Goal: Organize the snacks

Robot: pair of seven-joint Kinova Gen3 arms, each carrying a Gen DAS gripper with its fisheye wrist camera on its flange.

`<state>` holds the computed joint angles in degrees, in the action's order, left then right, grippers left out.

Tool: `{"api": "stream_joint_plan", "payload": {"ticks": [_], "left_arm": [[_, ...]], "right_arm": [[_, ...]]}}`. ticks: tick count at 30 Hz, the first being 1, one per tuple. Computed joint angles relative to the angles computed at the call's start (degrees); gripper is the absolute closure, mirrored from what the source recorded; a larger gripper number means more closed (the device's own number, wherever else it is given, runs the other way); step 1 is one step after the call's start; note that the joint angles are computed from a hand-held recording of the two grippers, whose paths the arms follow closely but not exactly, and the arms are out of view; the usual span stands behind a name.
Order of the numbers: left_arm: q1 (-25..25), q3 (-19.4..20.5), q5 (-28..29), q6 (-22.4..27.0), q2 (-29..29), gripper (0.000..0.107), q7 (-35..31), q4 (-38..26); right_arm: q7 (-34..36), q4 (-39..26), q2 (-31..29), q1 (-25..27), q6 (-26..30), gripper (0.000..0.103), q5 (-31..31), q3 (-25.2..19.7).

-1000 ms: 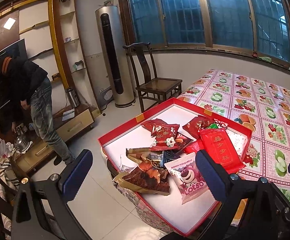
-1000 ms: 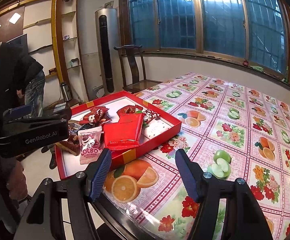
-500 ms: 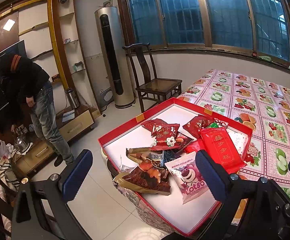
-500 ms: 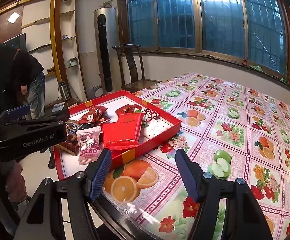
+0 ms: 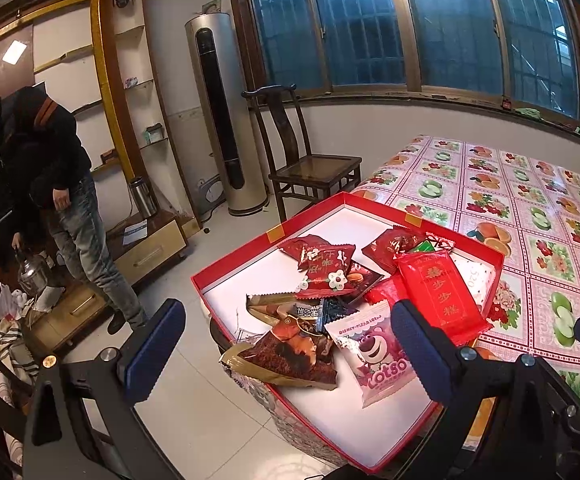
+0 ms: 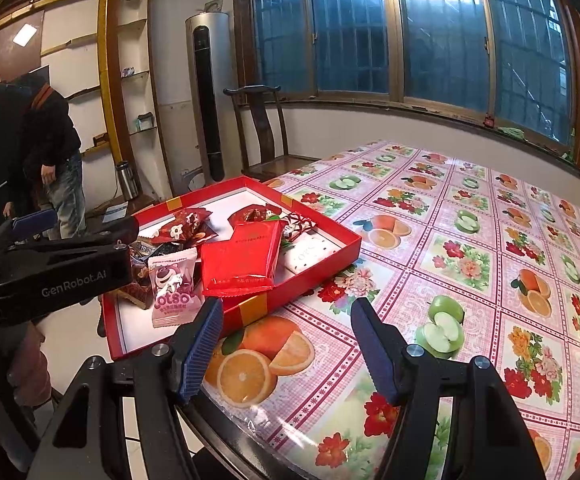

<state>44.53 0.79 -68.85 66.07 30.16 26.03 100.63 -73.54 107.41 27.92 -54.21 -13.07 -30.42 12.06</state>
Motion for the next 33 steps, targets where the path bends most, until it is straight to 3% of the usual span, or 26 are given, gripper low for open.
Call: {"api": "stream_joint_plan", "payload": {"ticks": [33], "left_arm": [[-1.0, 0.3, -1.8, -2.8, -0.5, 0.005, -2.4, 1.1]], "right_arm": [[-2.1, -0.1, 0.1, 1.1, 0.6, 0.033, 2.5, -0.6]]}}
